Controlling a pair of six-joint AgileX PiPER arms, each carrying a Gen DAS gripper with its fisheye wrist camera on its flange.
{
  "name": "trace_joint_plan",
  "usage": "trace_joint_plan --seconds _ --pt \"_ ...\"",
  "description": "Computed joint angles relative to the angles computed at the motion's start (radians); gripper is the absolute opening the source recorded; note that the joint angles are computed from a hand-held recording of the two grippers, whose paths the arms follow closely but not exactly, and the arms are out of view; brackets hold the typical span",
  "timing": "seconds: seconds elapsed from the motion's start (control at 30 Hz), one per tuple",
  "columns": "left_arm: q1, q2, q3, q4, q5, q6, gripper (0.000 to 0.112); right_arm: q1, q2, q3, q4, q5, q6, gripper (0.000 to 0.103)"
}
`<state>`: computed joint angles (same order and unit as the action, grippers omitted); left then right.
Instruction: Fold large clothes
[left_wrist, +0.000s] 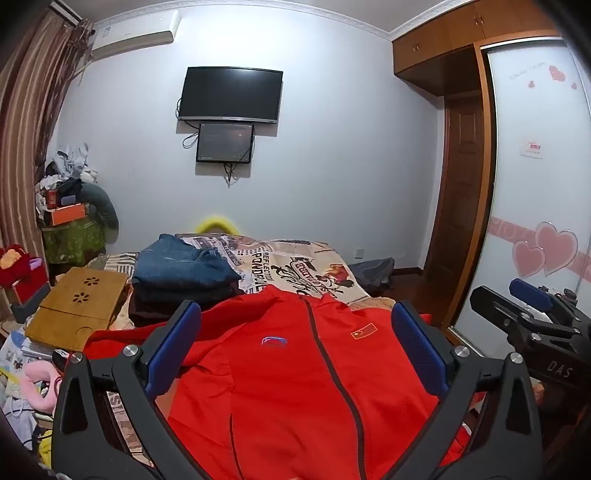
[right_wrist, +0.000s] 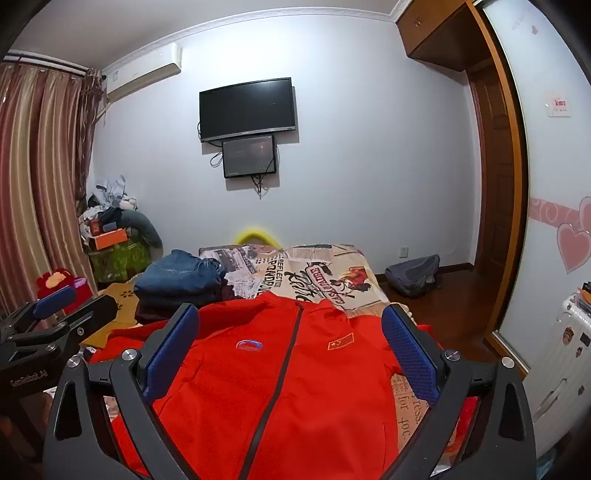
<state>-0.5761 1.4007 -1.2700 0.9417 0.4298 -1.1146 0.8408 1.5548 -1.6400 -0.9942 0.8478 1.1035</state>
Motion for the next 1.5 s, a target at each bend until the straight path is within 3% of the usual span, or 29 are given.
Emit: trace_joint_plan --seconds 0.27,0.33,1.5 --pt "0.063 0.006 0.019 -0.025 -0.057 0.001 0.103 -0.001 0.004 -0.012 0.011 0.009 -0.016 0.098" --pt "0.028 0.004 0.028 0.051 -0.030 -0.063 0.103 0.014 -0.006 0.003 -0.007 0.015 -0.005 0.098" --pt "0.054 0.023 0.008 -0.023 -0.008 -0.022 0.103 0.011 0.018 -0.019 0.024 0.003 -0.031 0.098"
